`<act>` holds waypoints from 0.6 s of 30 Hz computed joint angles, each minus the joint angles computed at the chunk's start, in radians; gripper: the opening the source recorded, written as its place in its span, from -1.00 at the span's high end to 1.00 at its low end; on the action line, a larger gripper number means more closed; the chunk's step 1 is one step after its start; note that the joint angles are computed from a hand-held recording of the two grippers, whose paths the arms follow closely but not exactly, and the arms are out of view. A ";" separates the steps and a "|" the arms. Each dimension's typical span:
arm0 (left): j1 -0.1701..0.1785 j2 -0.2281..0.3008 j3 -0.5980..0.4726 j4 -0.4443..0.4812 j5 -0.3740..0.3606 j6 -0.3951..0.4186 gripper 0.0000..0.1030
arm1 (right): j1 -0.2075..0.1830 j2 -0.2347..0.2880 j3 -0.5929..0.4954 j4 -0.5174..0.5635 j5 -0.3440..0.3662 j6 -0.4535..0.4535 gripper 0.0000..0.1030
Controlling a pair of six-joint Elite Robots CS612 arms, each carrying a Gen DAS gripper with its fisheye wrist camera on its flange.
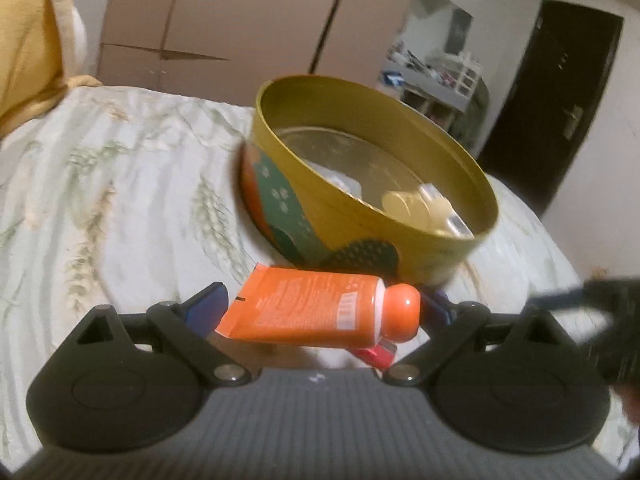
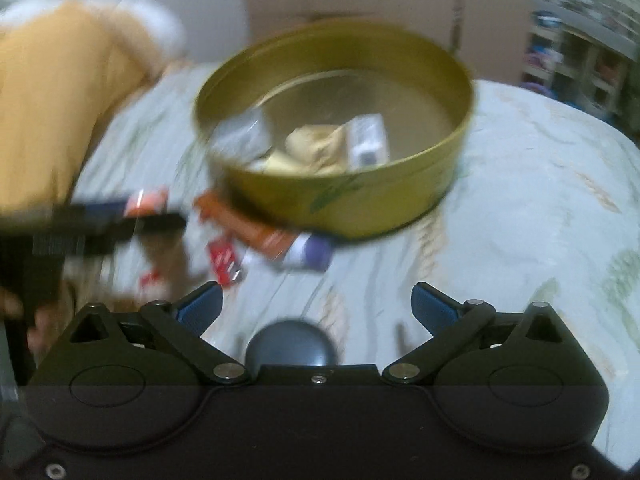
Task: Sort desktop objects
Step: 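Grasp the orange sunscreen tube with the left gripper while the right gripper approaches the grey compact, then drop the tube into the tin with the left gripper while the right gripper grasps the compact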
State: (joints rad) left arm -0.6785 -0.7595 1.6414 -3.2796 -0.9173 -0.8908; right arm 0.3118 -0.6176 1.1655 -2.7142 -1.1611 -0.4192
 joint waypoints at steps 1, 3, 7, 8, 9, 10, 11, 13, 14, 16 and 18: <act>-0.001 0.000 0.000 -0.001 0.007 -0.009 -0.86 | 0.004 -0.003 0.004 0.017 -0.007 -0.038 -0.93; -0.003 -0.001 -0.001 0.005 0.022 -0.019 -0.86 | 0.012 -0.006 0.012 0.030 -0.028 -0.081 -0.91; -0.010 -0.006 0.002 0.019 0.073 -0.034 -0.87 | 0.015 -0.007 0.012 0.064 -0.048 -0.090 -0.72; -0.010 -0.008 0.004 0.014 0.080 -0.040 -0.86 | 0.015 -0.008 0.013 0.070 -0.051 -0.096 -0.71; -0.011 -0.008 0.006 0.005 0.091 -0.046 -0.86 | 0.016 -0.009 0.015 0.074 -0.054 -0.104 -0.71; -0.013 -0.008 0.007 0.003 0.107 -0.058 -0.87 | 0.017 -0.008 0.014 0.081 -0.056 -0.112 -0.71; -0.013 -0.008 0.006 0.005 0.119 -0.064 -0.86 | 0.017 -0.009 0.013 0.091 -0.058 -0.121 -0.70; -0.018 -0.008 0.007 0.010 0.159 -0.077 -0.86 | 0.020 -0.006 0.007 0.112 -0.066 -0.146 -0.64; -0.020 -0.008 0.007 0.010 0.178 -0.084 -0.86 | 0.021 -0.005 0.004 0.121 -0.072 -0.157 -0.62; -0.025 -0.006 0.006 0.002 0.213 -0.093 -0.86 | 0.023 -0.003 0.000 0.134 -0.087 -0.173 -0.56; -0.028 -0.003 0.001 0.001 0.240 -0.096 -0.86 | 0.024 0.001 -0.006 0.148 -0.089 -0.178 -0.54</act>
